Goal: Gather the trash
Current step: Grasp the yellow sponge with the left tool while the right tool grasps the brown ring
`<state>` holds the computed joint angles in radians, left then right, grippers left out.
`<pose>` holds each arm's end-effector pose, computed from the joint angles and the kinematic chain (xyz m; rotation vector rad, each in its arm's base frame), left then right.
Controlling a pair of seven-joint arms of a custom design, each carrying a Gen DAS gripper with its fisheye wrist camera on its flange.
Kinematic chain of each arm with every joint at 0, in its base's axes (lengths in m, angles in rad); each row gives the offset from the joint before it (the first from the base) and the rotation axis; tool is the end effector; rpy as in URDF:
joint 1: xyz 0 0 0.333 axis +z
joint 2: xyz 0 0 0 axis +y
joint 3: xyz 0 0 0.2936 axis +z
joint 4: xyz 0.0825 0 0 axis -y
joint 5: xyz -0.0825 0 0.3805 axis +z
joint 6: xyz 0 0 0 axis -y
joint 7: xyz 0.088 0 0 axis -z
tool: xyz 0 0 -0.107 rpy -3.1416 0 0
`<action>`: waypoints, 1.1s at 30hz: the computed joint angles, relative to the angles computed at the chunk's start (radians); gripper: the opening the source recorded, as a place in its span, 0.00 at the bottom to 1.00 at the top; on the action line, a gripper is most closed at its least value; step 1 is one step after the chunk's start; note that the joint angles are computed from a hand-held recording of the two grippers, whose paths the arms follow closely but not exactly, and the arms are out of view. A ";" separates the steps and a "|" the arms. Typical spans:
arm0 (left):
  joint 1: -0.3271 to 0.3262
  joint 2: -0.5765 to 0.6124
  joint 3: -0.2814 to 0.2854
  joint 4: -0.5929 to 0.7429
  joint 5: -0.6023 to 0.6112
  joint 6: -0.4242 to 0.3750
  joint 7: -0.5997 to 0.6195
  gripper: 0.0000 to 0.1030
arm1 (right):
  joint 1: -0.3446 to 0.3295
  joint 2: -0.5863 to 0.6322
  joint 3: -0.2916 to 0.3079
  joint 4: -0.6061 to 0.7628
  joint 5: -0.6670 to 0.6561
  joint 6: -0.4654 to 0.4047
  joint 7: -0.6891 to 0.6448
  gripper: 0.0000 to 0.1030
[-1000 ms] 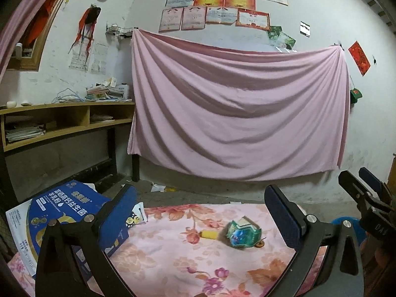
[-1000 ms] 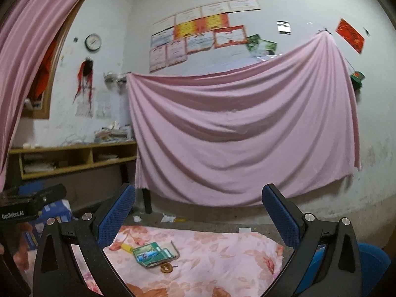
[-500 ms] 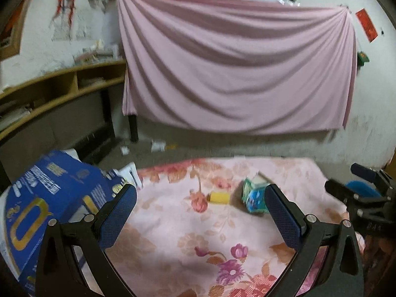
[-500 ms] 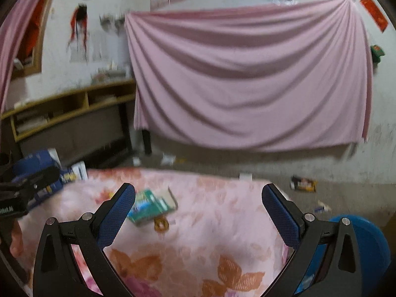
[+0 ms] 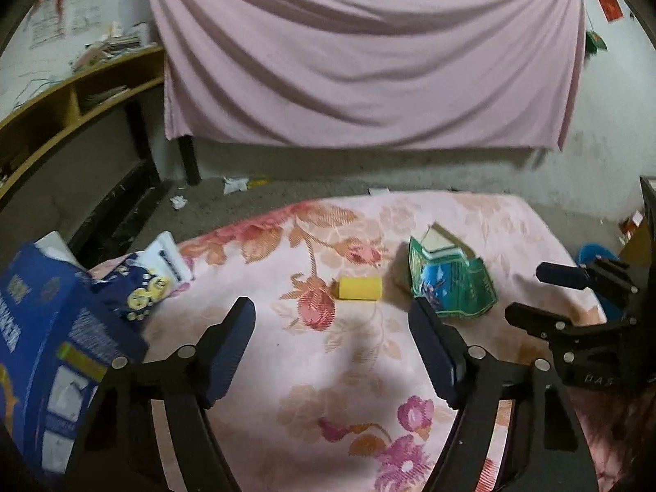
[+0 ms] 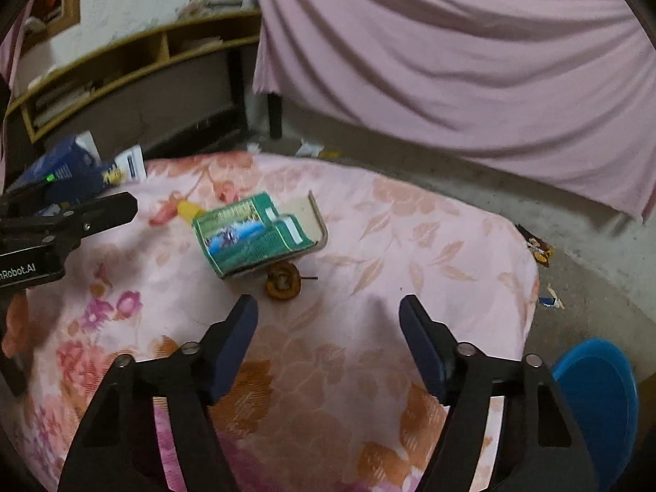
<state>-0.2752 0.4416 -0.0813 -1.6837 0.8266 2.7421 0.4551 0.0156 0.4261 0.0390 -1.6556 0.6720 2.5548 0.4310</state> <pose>0.6429 -0.2626 0.3876 -1.8670 1.6764 -0.7318 0.6939 0.0258 0.3944 -2.2803 1.0507 -0.4092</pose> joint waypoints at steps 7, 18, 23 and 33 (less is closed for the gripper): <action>0.078 0.092 -0.084 0.090 -0.211 -0.006 0.264 0.66 | 0.002 0.102 -0.018 0.161 -0.085 -0.191 0.106 0.58; 0.081 0.188 -0.103 0.219 -0.369 -0.065 0.441 0.44 | 0.017 0.156 -0.004 0.237 -0.129 -0.210 0.127 0.49; 0.077 0.196 -0.099 0.231 -0.391 -0.066 0.461 0.24 | 0.009 0.160 0.004 0.243 -0.117 -0.221 0.117 0.30; 0.025 0.114 -0.047 0.112 -0.311 0.016 0.341 0.24 | -0.009 0.103 0.012 0.163 -0.067 -0.213 0.056 0.30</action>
